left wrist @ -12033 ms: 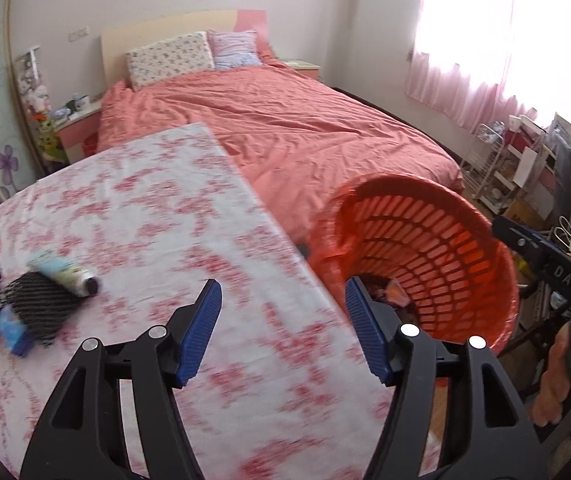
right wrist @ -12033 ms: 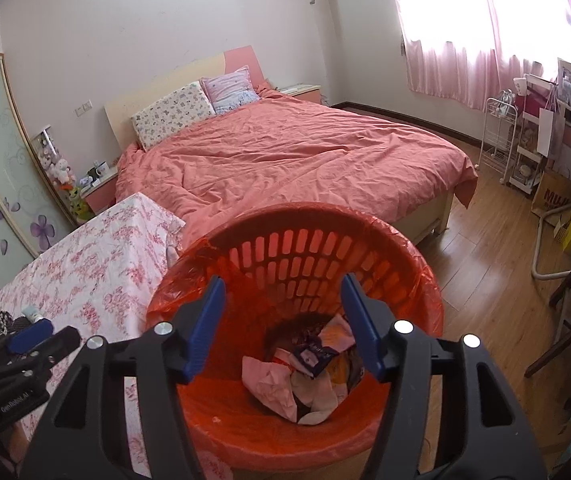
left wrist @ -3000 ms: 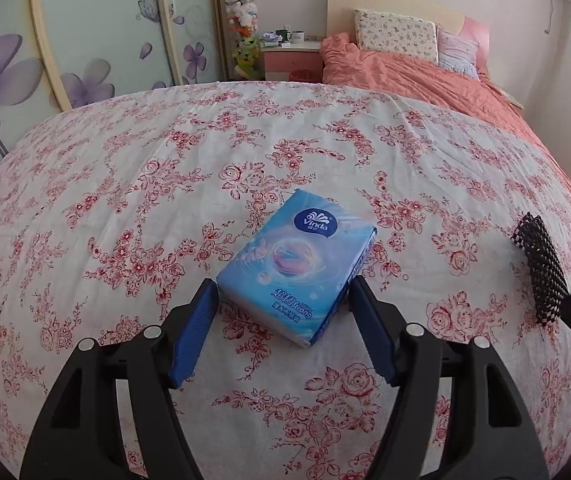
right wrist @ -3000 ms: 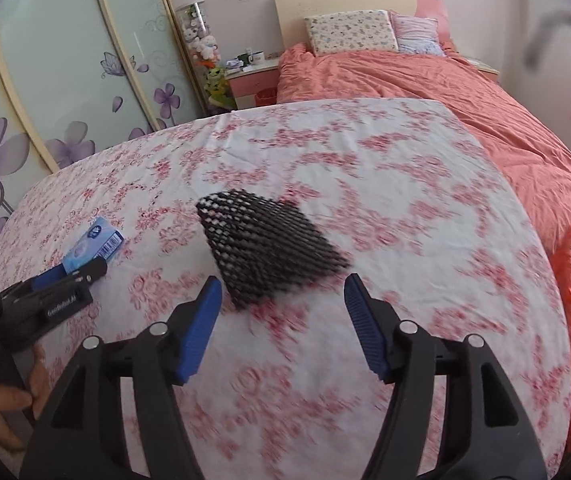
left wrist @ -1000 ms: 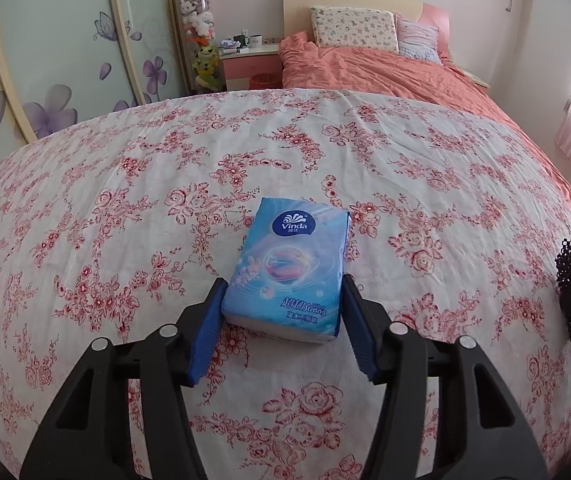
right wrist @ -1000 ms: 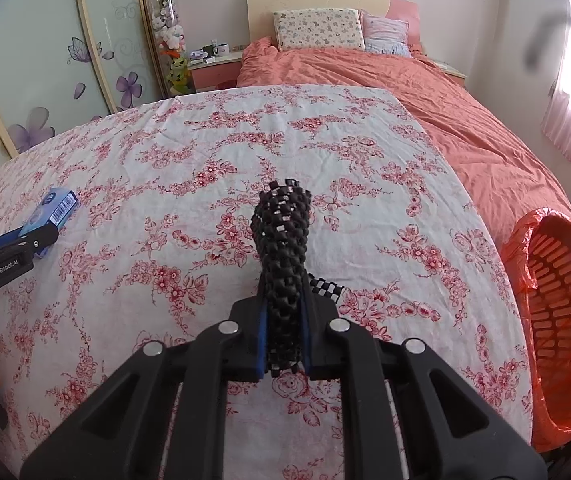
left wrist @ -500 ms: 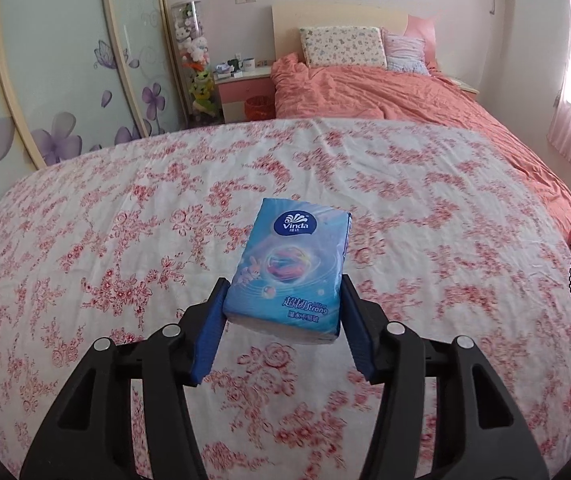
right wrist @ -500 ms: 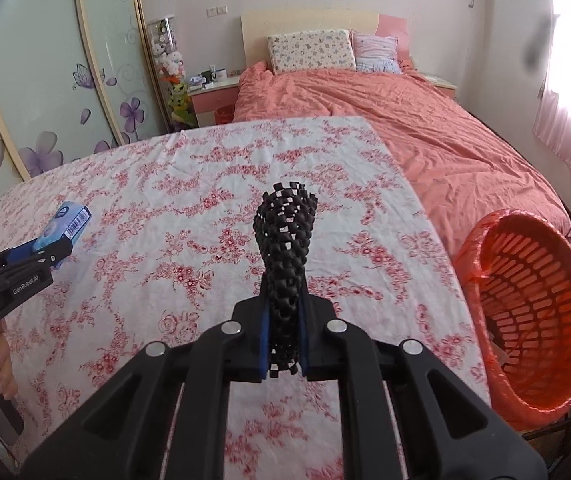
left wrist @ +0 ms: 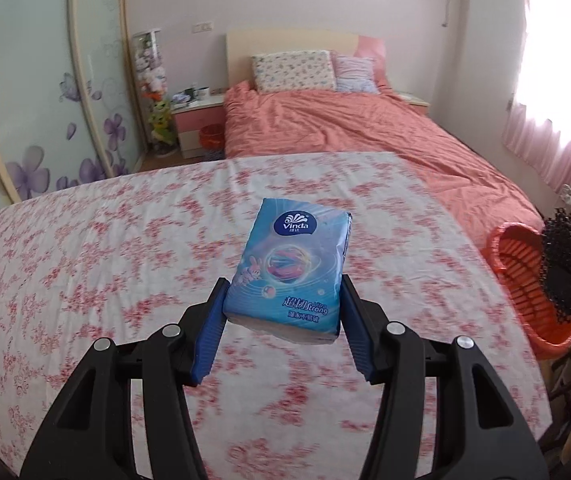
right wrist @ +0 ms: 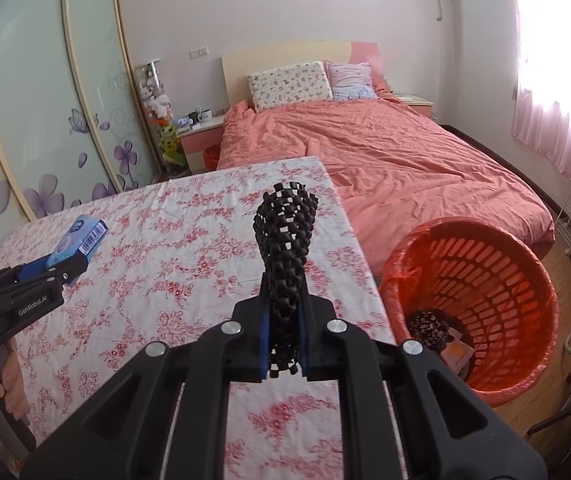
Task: Collect trash
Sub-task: 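Carry the tissue pack and mesh pad to the orange basket and release both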
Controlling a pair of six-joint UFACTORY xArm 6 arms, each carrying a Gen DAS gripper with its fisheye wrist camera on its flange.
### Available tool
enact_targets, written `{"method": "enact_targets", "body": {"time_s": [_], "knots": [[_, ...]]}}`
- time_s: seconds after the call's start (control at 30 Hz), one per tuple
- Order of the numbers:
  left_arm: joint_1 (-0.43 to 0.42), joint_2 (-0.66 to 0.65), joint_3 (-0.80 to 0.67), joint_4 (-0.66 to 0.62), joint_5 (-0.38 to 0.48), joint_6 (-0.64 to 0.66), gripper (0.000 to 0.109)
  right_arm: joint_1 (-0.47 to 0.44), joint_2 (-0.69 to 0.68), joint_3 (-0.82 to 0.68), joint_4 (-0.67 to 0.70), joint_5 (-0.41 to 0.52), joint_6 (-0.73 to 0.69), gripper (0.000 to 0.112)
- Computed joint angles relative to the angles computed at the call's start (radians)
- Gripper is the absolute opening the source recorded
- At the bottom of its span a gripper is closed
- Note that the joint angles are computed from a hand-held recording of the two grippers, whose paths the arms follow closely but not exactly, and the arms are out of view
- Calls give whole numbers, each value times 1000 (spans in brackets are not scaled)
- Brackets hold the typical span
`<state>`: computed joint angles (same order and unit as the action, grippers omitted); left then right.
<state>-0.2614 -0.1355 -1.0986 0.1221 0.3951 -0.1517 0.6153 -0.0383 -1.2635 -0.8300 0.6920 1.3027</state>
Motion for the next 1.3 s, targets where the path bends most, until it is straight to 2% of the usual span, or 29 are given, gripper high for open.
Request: {"method": "enact_targets", "body": {"time_s": [0.37, 0.53, 0.73, 0.9, 0.97, 1.0, 1.03, 1.1, 1.13, 1.23, 1.3], "knots": [[-171, -9, 0, -155, -53, 140, 55, -59, -256, 240, -48, 4, 96, 12], [-253, 34, -35, -259, -74, 214, 55, -125, -354, 337, -40, -24, 111, 12], [-338, 146, -143, -349, -70, 279, 55, -253, -423, 435, 17, -112, 76, 12], [-387, 279, -269, -374, -43, 286, 55, -376, -418, 482, 92, -230, 18, 12], [-401, 316, -305, -336, -35, 250, 57, -431, -399, 494, 131, -291, -16, 17], [-404, 344, -332, -305, -29, 220, 57, -441, -387, 494, 132, -307, -11, 23], [-406, 363, -349, -290, -19, 201, 60, -459, -379, 499, 147, -331, -24, 35], [-406, 404, -388, -270, 13, 173, 66, -488, -361, 502, 142, -354, -22, 45], [-407, 410, -395, -250, 24, 152, 70, -497, -353, 505, 147, -363, -27, 47], [-402, 414, -391, -181, 42, 94, 70, -508, -346, 516, 143, -369, -13, 52], [-392, 391, -355, -137, 33, 55, 71, -493, -350, 515, 102, -340, 28, 57]]}}
